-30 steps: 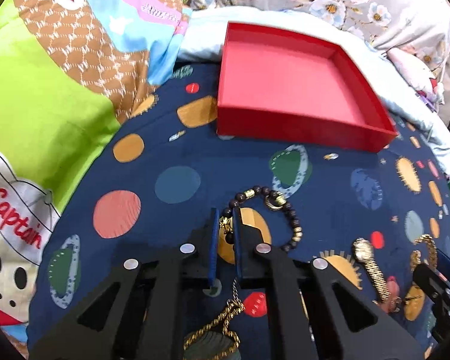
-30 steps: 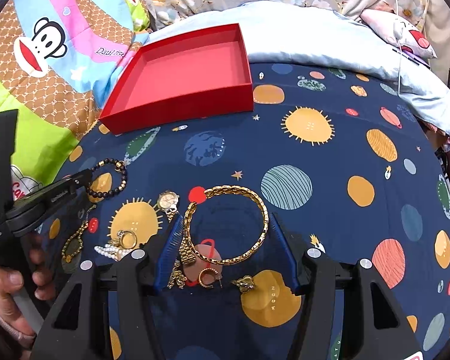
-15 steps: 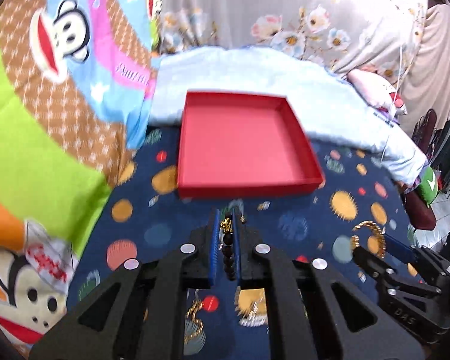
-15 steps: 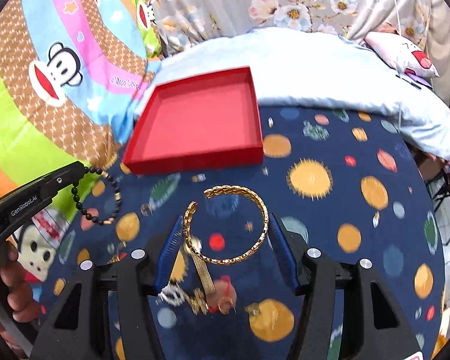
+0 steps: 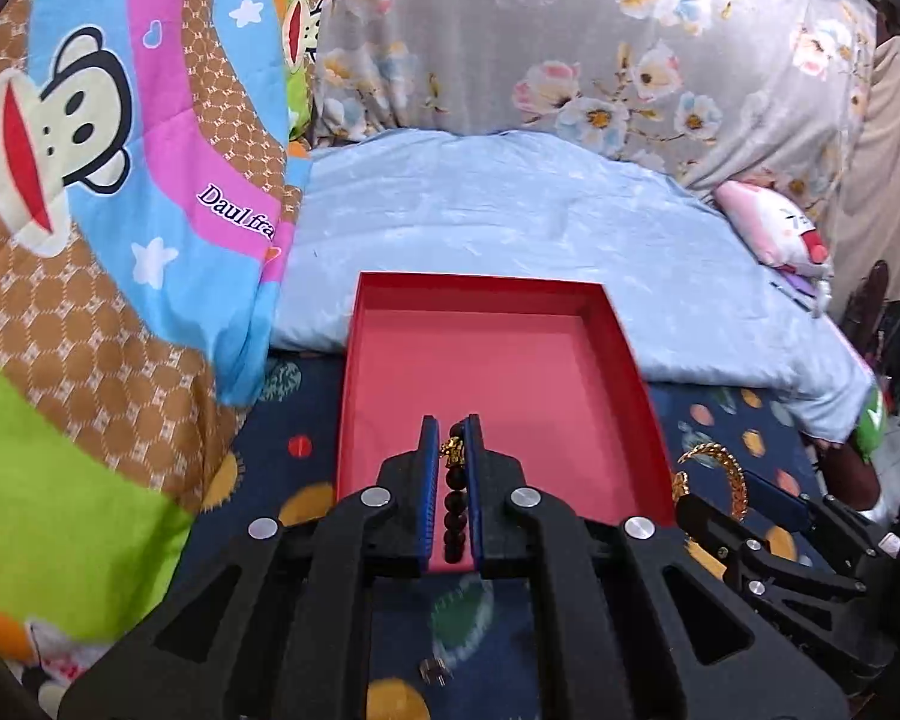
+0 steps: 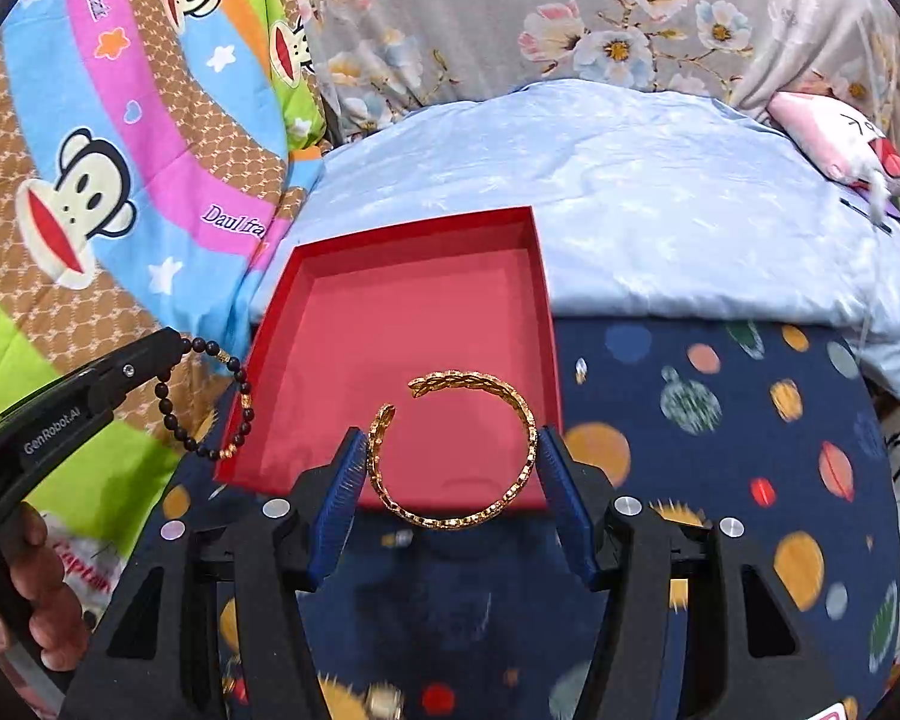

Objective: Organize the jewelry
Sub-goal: 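Carry the black bracelet into the red box with the left tool while the right tool drops the bangle there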

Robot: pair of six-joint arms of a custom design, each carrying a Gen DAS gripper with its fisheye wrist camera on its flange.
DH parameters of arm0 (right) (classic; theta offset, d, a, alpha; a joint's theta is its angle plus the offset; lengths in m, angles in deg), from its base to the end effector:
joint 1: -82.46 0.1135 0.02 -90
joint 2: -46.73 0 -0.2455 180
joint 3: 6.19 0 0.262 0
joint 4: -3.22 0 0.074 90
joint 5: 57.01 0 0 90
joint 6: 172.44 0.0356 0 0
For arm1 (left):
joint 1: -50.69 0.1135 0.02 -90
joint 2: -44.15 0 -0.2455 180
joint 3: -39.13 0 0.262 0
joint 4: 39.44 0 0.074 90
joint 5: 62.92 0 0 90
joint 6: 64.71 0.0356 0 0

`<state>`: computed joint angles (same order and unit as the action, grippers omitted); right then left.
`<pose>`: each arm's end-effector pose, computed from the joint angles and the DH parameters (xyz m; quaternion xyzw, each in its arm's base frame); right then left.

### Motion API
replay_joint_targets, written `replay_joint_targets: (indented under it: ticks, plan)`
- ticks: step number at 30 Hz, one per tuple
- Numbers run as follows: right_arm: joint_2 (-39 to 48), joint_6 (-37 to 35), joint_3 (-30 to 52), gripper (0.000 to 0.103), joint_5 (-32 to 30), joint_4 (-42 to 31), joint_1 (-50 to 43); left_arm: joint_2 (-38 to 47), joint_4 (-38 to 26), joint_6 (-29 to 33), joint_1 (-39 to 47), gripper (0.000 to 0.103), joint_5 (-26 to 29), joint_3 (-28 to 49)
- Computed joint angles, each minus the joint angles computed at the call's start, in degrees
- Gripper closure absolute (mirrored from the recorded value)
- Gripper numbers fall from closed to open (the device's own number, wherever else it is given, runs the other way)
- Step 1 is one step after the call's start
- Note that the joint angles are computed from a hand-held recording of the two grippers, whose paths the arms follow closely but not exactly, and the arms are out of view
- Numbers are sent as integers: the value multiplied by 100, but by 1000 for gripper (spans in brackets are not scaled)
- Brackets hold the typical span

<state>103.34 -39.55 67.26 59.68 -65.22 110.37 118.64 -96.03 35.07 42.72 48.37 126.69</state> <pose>0.1854 0.0801 0.3115 0.1950 0.9011 0.0077 0.3871 0.2827 -0.0526 0.3355 0.2113 0.8810 -0.1636 0.3904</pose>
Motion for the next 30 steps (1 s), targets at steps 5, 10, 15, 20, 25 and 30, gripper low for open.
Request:
replay_joint_targets:
  ticks: [5, 10, 15, 20, 25, 30]
  plan:
    - [585, -551, -148, 46, -459, 731, -585, 627, 448, -118, -307, 95, -398, 111]
    - [919, -672, -391, 46, -905, 1219, -984, 1000, 708, -104, -450, 95, -543, 27]
    - [1105, -644, -334, 42, -673, 1169, -883, 1133, 859, -189, -468, 84, -751, -67]
    - [483, -345, -465, 38, -436, 841, -666, 696, 893, -255, -223, 50, -739, -285]
    - [-520, 688, -592, 37, 470, -302, 465, -118, 468, -55, 288, 44, -382, -601]
    - [-790, 3177, -565, 37, 1506, -2171, 2609, -1195, 97, 408, 935, 39, -96, -1351]
